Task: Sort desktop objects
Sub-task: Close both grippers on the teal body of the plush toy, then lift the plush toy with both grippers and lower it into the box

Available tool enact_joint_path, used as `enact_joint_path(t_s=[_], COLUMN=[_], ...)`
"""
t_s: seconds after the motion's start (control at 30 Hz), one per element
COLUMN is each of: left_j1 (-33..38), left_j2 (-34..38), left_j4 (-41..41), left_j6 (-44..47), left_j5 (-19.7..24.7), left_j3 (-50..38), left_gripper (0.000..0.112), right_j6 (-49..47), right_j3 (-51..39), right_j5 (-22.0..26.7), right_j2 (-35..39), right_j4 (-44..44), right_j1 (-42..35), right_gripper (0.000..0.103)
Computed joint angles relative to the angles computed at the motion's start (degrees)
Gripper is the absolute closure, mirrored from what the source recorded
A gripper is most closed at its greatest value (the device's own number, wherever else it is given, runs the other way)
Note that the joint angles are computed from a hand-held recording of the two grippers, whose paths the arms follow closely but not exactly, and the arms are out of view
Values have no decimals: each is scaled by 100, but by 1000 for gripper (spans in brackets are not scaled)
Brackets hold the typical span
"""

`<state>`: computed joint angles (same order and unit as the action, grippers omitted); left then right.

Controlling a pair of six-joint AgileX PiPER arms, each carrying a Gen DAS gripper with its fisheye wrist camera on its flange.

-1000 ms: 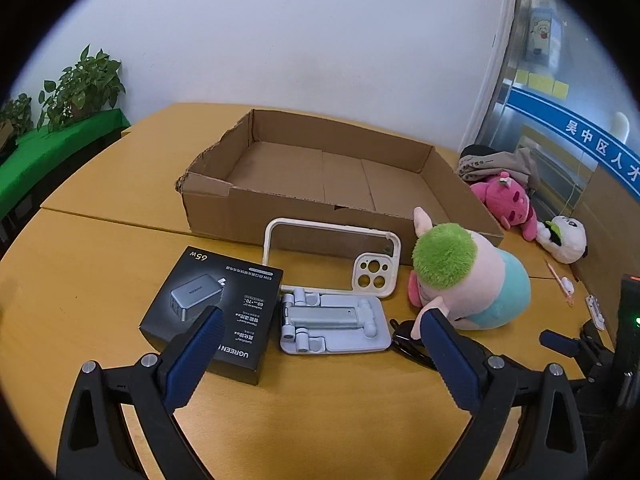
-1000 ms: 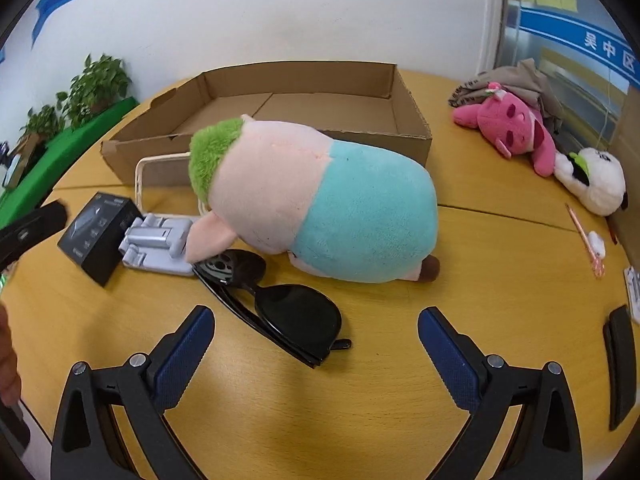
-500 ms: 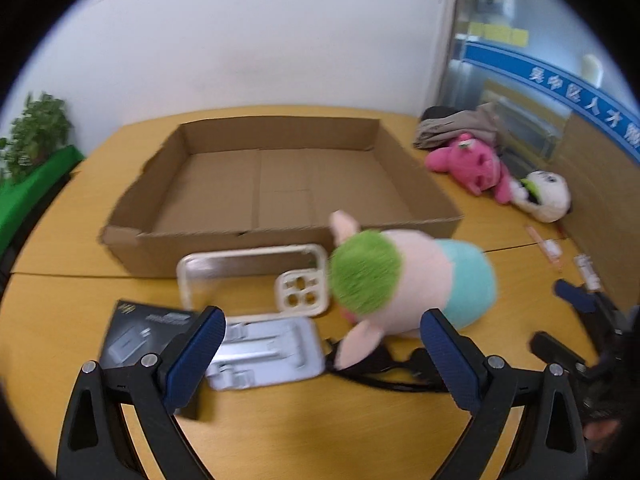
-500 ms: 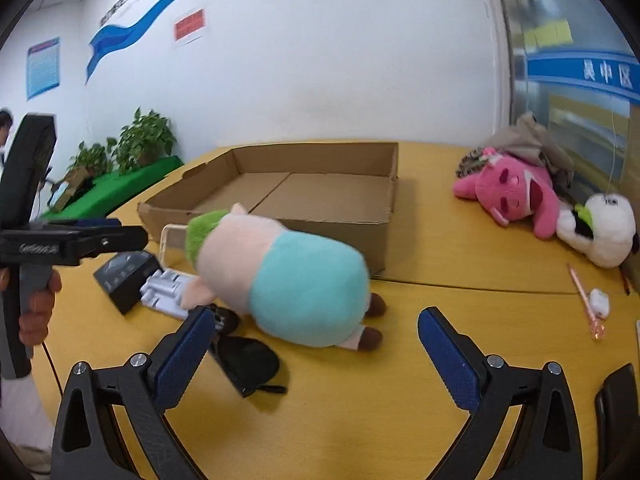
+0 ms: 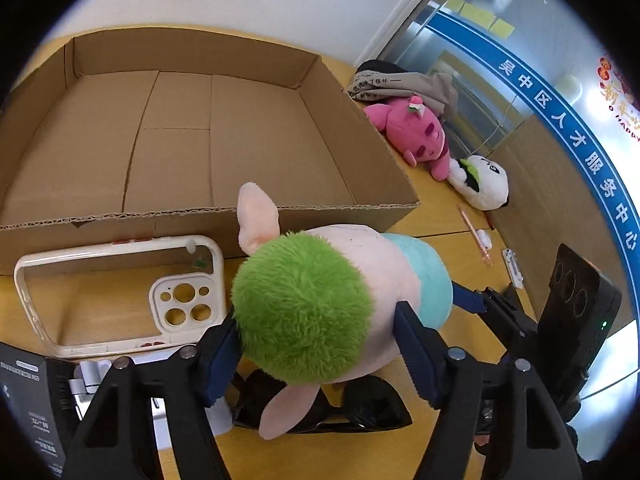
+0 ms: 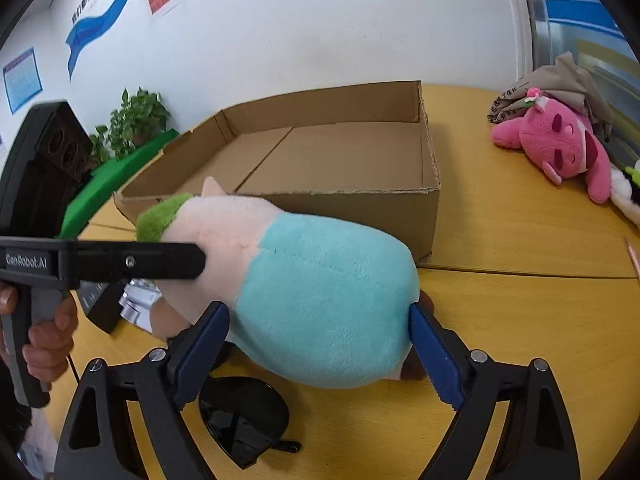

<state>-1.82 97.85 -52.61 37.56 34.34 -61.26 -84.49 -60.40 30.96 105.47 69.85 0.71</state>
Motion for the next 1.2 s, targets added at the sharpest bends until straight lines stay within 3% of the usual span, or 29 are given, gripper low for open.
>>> enact_joint_path(t_s=[0.13, 0.27, 0.43, 0.6, 0.73, 0.87, 1.03, 1.2], left_j1=[-67, -181, 56, 499, 1015, 1409, 1395, 1477], left_j2=[-128, -486, -1571, -2599, -2771, -2432, -1680, -754], left_j4=[-145, 226, 33, 262, 151, 279, 1417, 2121], left_j6=[232, -41, 375, 339, 664, 595, -297, -1088], left_j5=[-134, -403, -278, -50, 152, 368, 270, 443], left_j3=[189, 385, 673, 77, -772, -1825, -3239, -4593], left_gripper=[60, 63, 64, 63, 62, 62, 62, 62], right_j6=[-176, -659, -1267, -840, -164, 727, 2795, 4666], right_j3=[164, 592, 1214, 760, -403, -1748, -4183, -6893], right_j5=[-146, -204, 0, 14, -222, -455, -100, 695], right_j2=[58, -290, -1425, -2388, -2505, -1996, -610, 886], right_j4=[347, 836, 1671, 1655, 1167, 390, -1209, -2714], right_j1=[0, 58, 33, 389, 949, 1447, 1788, 2024], right_gripper=[19, 40, 44, 46, 47, 47, 48, 50])
